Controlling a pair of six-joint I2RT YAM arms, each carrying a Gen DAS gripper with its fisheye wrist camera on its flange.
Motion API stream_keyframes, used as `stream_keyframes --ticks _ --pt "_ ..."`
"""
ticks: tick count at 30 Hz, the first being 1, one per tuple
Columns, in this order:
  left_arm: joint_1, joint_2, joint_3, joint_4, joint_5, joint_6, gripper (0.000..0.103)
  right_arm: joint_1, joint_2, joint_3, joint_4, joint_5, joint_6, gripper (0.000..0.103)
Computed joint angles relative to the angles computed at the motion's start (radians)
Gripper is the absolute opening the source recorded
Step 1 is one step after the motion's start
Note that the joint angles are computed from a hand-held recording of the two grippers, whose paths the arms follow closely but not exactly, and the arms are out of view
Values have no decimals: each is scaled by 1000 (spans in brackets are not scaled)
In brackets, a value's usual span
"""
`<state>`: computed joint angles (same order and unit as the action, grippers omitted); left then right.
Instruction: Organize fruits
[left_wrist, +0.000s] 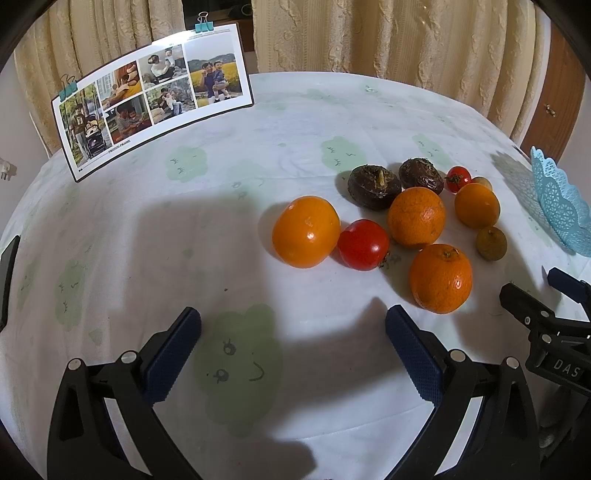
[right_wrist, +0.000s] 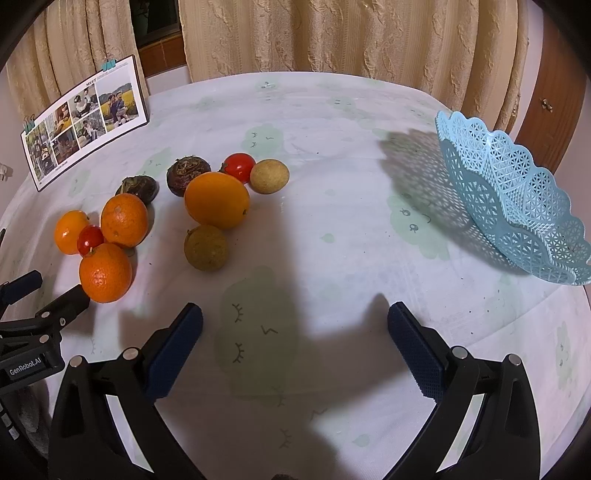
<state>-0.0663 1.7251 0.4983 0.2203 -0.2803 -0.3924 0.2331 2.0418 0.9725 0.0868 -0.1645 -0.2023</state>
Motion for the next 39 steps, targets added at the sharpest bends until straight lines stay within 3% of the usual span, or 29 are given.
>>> stream_keyframes --ticks 7,13,22,27,39 --pt "24 -34 -28 28 47 31 98 -4 -17 -18 12 -53 -12 101" --pt "-5 -115 -83 61 -51 37 98 59 -88 -105 103 -100 -14 101" --pt "55 -215 -109 41 -114 46 98 147 -111 -123 116 -136 -22 100" --pt "108 -245 -115 29 -119 47 98 173 -96 -83 81 -163 -21 88" --pt "205 -271 -120 15 -88 48 98 213 -51 -16 25 -189 -4 75"
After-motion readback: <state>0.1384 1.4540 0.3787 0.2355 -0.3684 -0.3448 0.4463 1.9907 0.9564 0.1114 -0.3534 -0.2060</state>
